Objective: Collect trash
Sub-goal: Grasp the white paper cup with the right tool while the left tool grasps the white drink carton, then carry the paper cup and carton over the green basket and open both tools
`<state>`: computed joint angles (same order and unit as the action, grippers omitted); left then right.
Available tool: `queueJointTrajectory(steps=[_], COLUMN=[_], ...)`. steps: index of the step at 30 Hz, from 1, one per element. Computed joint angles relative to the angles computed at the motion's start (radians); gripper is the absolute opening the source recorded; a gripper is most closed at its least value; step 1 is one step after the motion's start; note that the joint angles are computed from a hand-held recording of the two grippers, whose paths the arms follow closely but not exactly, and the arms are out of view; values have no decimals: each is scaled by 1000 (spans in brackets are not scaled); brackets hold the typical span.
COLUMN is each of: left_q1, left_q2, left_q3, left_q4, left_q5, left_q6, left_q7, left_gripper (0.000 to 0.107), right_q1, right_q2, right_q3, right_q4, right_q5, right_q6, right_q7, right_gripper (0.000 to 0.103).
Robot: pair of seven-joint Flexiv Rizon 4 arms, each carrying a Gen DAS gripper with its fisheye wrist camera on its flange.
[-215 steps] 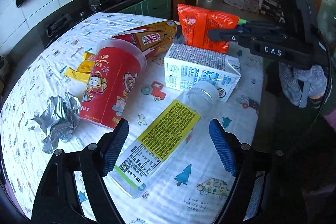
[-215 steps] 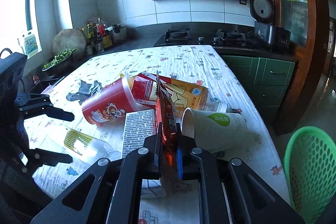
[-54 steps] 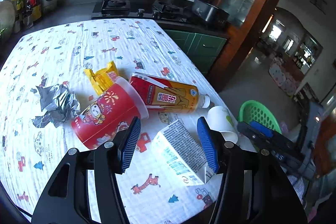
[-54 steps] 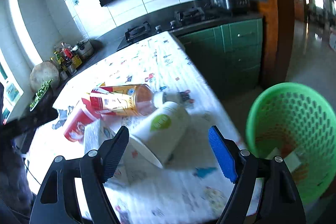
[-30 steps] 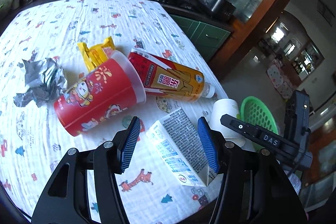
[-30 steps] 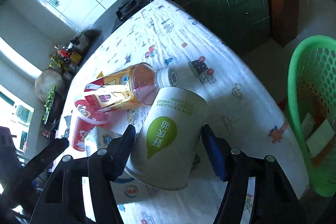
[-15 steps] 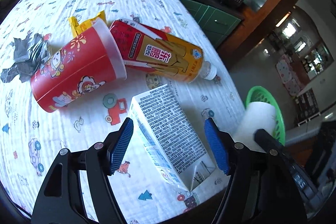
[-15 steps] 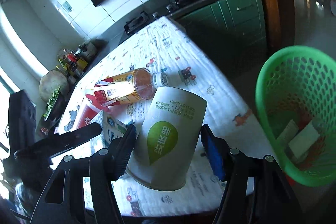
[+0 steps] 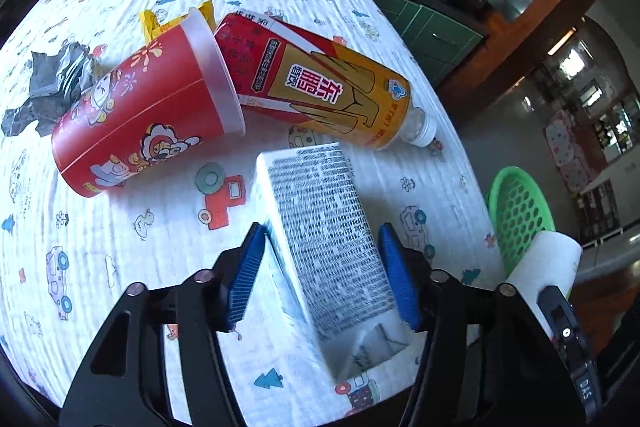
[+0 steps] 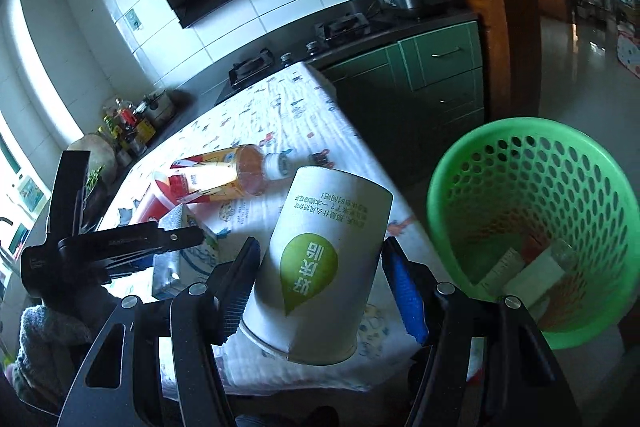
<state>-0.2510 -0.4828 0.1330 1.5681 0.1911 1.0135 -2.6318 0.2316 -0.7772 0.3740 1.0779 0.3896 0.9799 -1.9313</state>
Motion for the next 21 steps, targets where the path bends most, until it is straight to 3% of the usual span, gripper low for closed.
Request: queueJointTrajectory(steps=[7,21], left_q1=[11,9], left_q2=[25,-34], left_q3=[-19,-67], left_q4=[23,-92], left_q5=[-13,-91], left_q6=[46,155], left_q7=[62,260], left_gripper=[43,43], right_q1=[-21,-26], right_q2=[-12,-96], right_q3=[-32,-134], right_q4=[-14,-64], right_q5=[-10,-179], right_q6=[19,95], right_q7=[53,207], right_gripper=[60,60])
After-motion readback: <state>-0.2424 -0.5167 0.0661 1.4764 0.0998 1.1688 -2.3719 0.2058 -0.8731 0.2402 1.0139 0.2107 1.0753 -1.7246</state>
